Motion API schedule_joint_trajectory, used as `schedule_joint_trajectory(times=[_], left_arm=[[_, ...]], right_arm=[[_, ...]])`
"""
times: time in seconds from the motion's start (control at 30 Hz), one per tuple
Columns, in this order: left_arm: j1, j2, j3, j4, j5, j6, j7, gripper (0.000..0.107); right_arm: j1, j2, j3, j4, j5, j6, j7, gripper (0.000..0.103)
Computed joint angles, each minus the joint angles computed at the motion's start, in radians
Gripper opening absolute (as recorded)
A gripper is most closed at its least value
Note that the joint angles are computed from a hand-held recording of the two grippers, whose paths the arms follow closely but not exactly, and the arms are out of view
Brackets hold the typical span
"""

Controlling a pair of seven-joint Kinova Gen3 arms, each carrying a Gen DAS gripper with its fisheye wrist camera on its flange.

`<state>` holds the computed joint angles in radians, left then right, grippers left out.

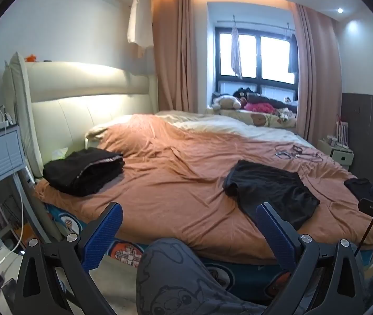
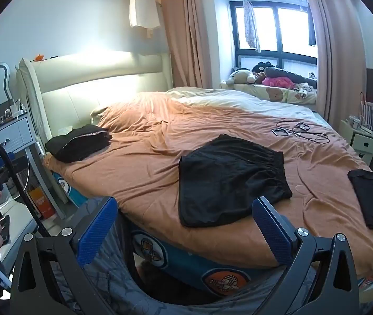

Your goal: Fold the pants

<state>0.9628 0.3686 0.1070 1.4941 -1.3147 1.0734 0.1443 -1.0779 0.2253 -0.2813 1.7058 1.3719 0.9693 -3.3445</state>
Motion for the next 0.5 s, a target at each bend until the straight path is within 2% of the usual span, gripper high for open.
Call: schedule_joint_trajectory(times=[0.07,0.17,0.27,0.5], left_arm=[[0.000,0.015,-0.001,-0.012,-0.022,0.003,0.005,0.102],[0.030,-0.010,-0.024,0.049,-0.104,-0.006,0.104,0.102],[0.016,-0.009,0.007,0.053,-0.111,0.010,0.111,0.102],[0.000,-0.018,0.029,0.077,-0.124,0.002,0.132,0.102]], right_arm=[[-0.004,0.005,0.000,-0.009,-0.011,0.016,0.012,0.103],[-0.007,0.009,0.002,-0.006,0.000,0.015,0.009,0.103],[-0.008,0.010,0.004,-0.008,-0.005,0.012,0.007,0.103],[0.009,-0.027,-0.009,0.023,-0.003,0.006,-0.011,0.103]])
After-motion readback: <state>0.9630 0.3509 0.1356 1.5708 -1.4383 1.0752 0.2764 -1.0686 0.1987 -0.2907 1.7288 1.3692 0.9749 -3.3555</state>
